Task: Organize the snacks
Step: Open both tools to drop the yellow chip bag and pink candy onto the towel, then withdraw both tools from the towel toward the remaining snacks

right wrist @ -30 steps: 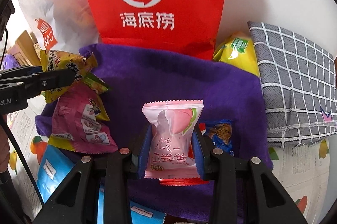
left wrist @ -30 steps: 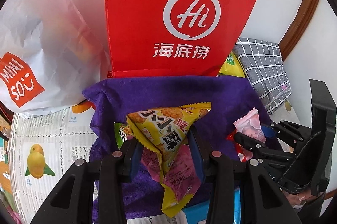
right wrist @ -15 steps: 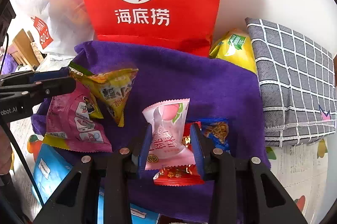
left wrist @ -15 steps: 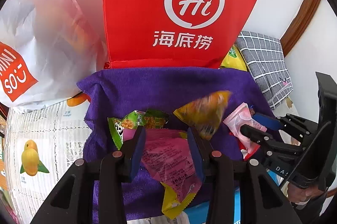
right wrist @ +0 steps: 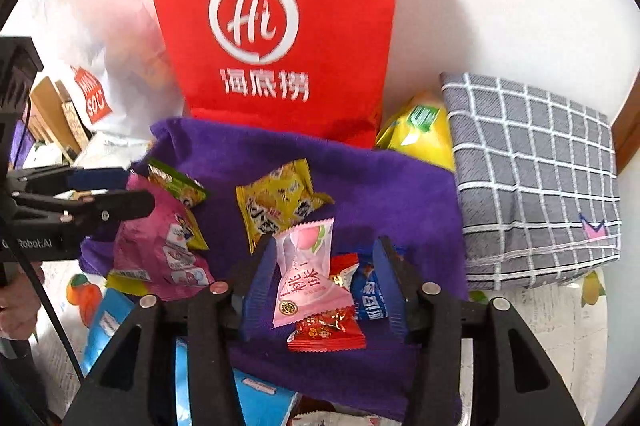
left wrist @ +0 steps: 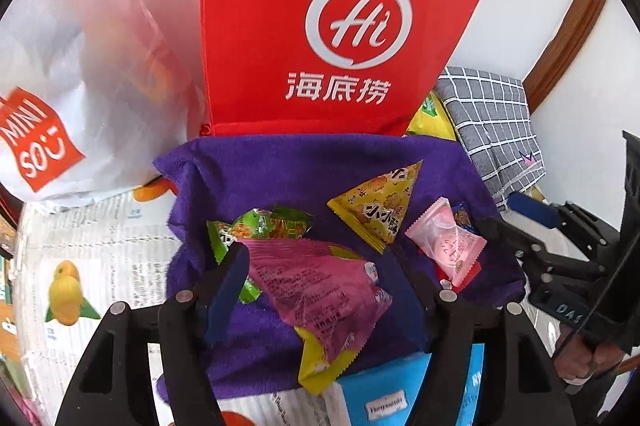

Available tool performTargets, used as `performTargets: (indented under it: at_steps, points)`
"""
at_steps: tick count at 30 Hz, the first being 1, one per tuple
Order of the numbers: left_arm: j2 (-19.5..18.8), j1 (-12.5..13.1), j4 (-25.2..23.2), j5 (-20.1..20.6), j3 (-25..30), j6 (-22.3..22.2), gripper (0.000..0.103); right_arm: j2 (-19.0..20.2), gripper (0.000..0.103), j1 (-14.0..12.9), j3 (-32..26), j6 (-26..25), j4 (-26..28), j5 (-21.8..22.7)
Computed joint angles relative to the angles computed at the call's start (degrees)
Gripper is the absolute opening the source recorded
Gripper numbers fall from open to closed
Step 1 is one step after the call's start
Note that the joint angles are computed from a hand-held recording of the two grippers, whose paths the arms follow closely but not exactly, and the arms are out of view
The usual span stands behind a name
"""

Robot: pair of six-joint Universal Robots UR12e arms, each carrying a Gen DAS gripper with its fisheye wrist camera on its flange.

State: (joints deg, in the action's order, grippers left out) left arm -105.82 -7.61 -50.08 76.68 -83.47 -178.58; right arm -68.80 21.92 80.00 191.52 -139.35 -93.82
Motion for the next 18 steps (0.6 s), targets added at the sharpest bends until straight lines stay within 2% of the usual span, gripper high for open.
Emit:
performTargets:
  at_steps: [3,8,11,14,18]
  points:
    - [1.2,0.0,0.8,0.1,-0.8,0.1,0.068,-1.6,0.063,-0.1,1.6,1.8,-1.9,-0.1]
    - [4.1,0.1,2.5,-0.1,-3.1,0.1,0.068,-3.8,0.066,0.4,3.1,4.0,-0.1,-2.0]
    - [6.1,0.4,3.7,-1.2,-5.0,0.0,0.068,-5.8,0.075,0.6,4.9,6.5,-0.1,-2.8]
    - [8.0,0.4,5.1,-2.3,-6.7,-0.3,0.068,-8.0,0.076,0.6,6.8,8.7,-0.4,-2.4]
    - [10.9,0.2,6.8,-2.0,-9.0,0.0,0.068,-10.3,0.085,1.7,8.2,9.7,0.0,-5.7]
